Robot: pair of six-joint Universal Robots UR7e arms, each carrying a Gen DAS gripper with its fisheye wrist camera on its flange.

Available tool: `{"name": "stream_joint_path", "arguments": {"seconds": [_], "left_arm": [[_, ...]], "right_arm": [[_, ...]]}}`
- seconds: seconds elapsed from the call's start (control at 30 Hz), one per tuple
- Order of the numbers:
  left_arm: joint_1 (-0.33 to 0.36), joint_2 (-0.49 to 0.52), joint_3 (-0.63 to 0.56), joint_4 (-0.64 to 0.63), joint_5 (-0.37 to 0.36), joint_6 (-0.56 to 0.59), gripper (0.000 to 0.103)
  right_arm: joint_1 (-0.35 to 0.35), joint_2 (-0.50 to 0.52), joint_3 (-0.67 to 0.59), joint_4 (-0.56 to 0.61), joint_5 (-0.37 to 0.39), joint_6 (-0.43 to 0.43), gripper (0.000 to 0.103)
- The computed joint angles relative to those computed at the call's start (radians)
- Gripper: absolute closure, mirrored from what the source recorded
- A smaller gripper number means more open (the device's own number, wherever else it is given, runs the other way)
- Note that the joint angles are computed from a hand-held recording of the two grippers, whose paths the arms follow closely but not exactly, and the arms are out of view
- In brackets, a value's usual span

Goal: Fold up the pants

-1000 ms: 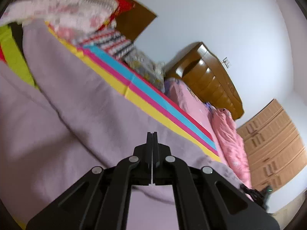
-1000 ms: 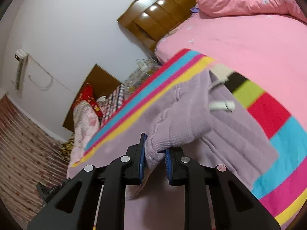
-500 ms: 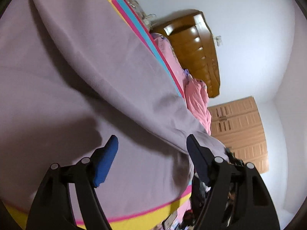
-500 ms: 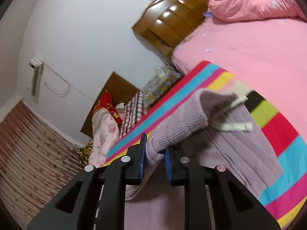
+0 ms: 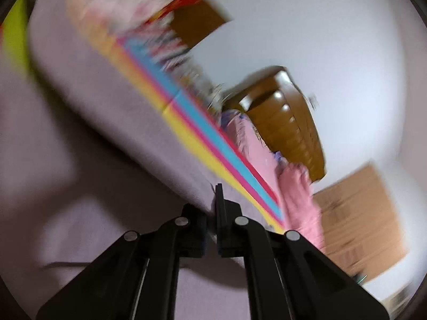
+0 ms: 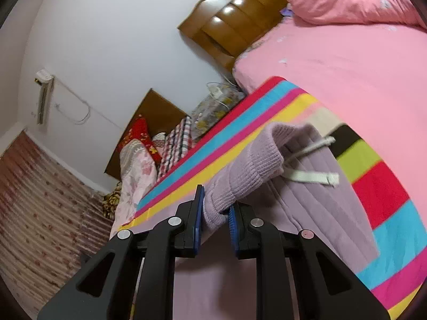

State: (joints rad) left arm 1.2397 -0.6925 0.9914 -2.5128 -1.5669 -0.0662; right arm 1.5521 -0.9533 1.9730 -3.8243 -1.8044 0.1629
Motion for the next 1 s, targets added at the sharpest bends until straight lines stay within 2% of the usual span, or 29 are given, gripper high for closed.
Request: {"name": "stream_joint_path", "arguments": {"seconds": [0.07,0.13,0.27,0.3,0.33,0.37,0.5,0.6,0.67,0.7,0.77,0.8,0.9,1.0], "left_arm": [[-0.045,-0.102,0.159,-0.134,0.039,0.176,0.099],[-0.058,-0.174,0.273,-0.167,0.052,0.250,0.099],[-0.014,-0.222,0.375,-0.019,0.124,0.197,0.098],[0.004,-0.217,0.384,0.026,0.138,0.162,0.098],[0.015,-0.208,0.386,0.036,0.146,0.139,0.098],[0.029,-0.209,0.403,0.003,0.125,0.143,0.098],[0.030,-0.206,0.377,-0.005,0.086,0.111,0.098],[0.016,-0.261,0.434,-0.069,0.080,0.133,0.098],[0.012,-0.260,0.433,-0.061,0.092,0.127,0.098],[0.014,-0.257,0.427,-0.023,0.106,0.125,0.098],[0.023,-0.237,0.413,0.026,0.134,0.120,0.098],[0.029,-0.228,0.413,0.037,0.142,0.112,0.098],[0.039,-0.228,0.418,0.013,0.116,0.093,0.098],[0.037,-0.229,0.420,0.009,0.120,0.106,0.097]], "right_arm": [[0.011,-0.010,0.034,-0.070,0.028,-0.083,0.084],[0.014,-0.011,0.083,-0.130,-0.004,-0.144,0.084],[-0.087,0.020,0.234,-0.170,-0.022,-0.027,0.084],[-0.117,0.040,0.250,-0.187,-0.001,0.000,0.088],[-0.149,0.062,0.270,-0.246,0.062,0.027,0.088],[-0.159,0.071,0.273,-0.272,0.084,0.034,0.088],[-0.111,0.059,0.242,-0.240,0.010,0.003,0.088],[-0.119,0.044,0.262,-0.261,0.063,0.011,0.088],[-0.135,0.043,0.257,-0.210,0.050,0.030,0.088],[-0.150,0.047,0.252,-0.196,0.068,0.042,0.094],[-0.206,0.066,0.265,-0.255,0.179,0.074,0.095],[-0.210,0.066,0.273,-0.269,0.194,0.084,0.095],[-0.175,0.054,0.267,-0.260,0.135,0.067,0.093],[-0.144,0.030,0.257,-0.225,0.081,0.028,0.093]]}}
